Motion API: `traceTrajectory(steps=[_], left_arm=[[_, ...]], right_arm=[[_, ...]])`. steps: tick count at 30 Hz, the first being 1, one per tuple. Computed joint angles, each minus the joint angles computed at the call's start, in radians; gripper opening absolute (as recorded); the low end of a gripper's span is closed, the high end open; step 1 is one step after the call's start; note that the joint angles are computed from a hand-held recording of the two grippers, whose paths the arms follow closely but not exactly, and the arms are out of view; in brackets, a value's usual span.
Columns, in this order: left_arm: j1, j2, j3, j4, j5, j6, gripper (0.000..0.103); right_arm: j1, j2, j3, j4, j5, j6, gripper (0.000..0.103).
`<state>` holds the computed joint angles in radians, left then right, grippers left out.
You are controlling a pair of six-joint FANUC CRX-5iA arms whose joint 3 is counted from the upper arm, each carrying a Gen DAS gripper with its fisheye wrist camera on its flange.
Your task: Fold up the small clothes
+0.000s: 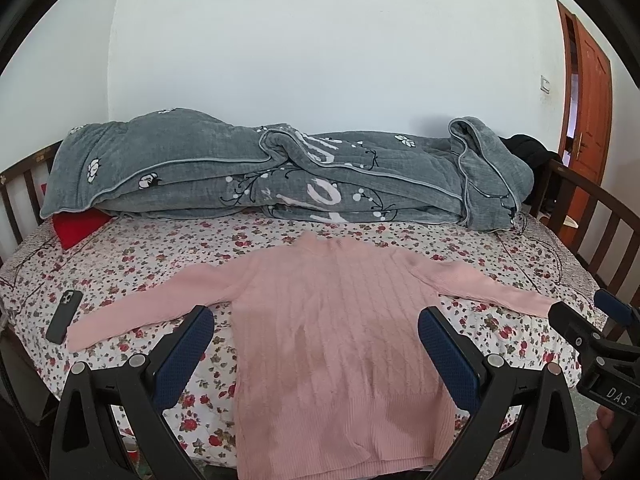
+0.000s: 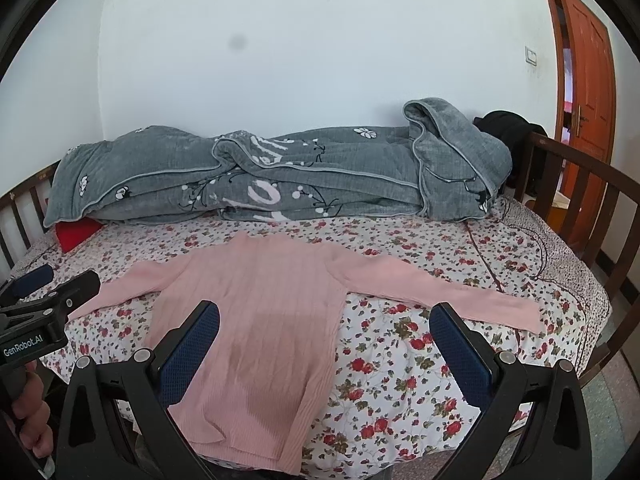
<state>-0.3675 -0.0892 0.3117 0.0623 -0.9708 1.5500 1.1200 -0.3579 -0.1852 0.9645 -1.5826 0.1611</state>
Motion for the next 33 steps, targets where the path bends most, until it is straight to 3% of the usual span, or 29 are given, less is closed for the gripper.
traceTrajectory(steps=[8,16,20,24,30,33], left_arm=[[0.027,-0.002,-0.039,0.064,0.041,-0.040,0.103],[0.115,0.016,-0.130,0.182,0.091,-0.137,0.103],[0.191,0.015,-0.233,0.272,0.162,-0.161,0.103],[0.280,0.053,-0.301,0.380,0.179,-0.219,0.101],[0.418,0.093,-0.422,0.527,0.274,-0.296,0.087],[0.482,0.109,-0.478,0.627,0.315,-0.321,0.082]], right_arm=[[-0.010,0.012,0.018,-0.020,0.023,0.000,0.103],[-0.070,0.046,0.020,-0.073,0.075,0.021,0.103],[-0.128,0.058,-0.006,-0.129,0.142,0.022,0.103],[-0.200,0.059,-0.030,-0.236,0.279,0.053,0.102],[-0.239,0.117,-0.052,-0.259,0.351,0.107,0.101],[-0.250,0.144,-0.059,-0.252,0.373,0.117,0.096]])
